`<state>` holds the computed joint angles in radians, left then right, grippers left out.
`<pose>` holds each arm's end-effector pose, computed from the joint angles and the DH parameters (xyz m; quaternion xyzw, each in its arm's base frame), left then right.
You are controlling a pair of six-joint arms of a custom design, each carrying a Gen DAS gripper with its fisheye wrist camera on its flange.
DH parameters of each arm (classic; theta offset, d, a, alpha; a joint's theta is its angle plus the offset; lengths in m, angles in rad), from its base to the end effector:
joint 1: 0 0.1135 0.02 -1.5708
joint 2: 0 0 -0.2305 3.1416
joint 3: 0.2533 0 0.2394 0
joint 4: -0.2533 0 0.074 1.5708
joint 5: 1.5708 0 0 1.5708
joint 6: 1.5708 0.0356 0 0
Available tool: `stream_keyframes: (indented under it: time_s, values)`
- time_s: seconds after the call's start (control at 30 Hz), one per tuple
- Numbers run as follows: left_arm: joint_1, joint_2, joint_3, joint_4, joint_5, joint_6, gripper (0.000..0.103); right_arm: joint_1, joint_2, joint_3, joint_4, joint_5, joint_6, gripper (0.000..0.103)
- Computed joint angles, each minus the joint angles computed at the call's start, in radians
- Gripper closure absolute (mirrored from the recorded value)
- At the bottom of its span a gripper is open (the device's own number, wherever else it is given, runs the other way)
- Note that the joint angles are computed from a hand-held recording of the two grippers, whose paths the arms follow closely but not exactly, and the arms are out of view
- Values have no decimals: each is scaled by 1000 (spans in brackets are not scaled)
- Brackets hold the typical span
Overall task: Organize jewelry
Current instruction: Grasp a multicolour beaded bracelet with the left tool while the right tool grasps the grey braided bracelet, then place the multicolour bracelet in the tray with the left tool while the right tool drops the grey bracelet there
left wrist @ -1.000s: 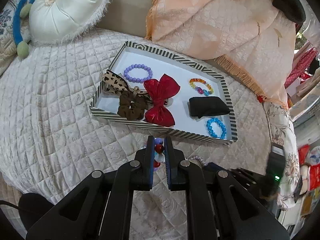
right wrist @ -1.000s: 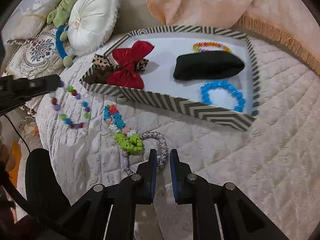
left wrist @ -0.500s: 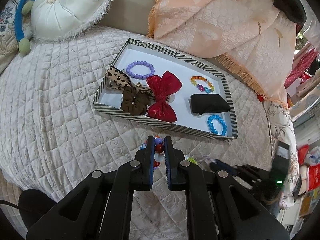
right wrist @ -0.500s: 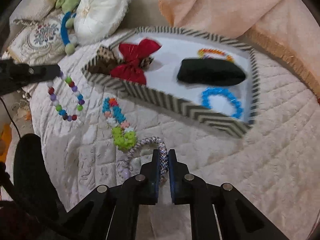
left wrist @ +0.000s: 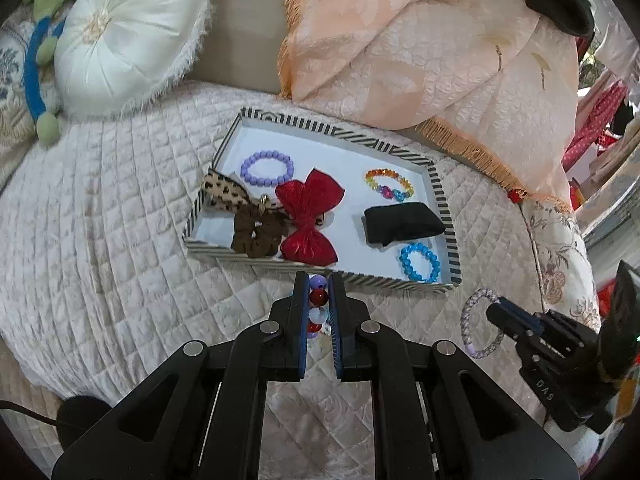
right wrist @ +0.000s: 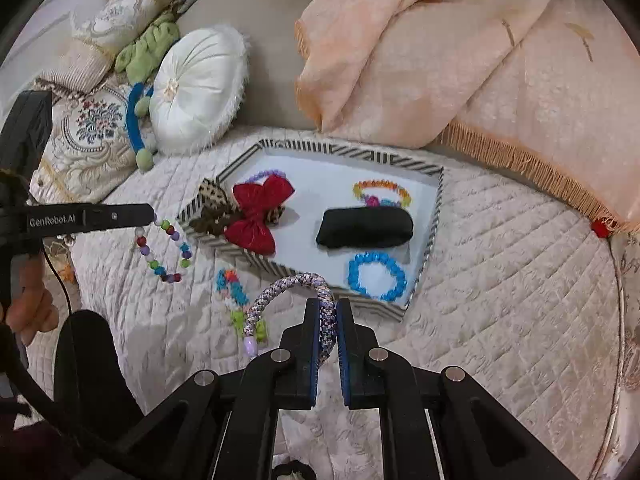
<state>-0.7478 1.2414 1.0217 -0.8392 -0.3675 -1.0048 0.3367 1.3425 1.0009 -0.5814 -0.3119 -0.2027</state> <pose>0.1826 -0.1519 0.2462 -0.1678 0.9374 -0.0781 0.2951 0.2526 0.1000 0.2309 -0.2972 0.8895 0.1680 0.3038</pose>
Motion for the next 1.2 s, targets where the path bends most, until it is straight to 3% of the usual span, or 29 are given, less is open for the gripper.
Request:
stream_keyframes:
  time_s: [0.43, 0.8, 1.03, 1.2]
  values:
    - [78, 95, 104, -25, -18, 108, 95, 43, 92, 100, 5, -7, 33, 96]
    - [205, 213, 198, -10, -1, 231, 95, 52, 254, 222, 20, -9, 40, 96]
    - [306, 299, 279, 11, 43, 300, 95, 52, 402, 367, 1, -6, 47, 96]
    - [367, 390, 373, 26, 72, 351, 95, 59, 555, 548, -27, -3, 73, 96]
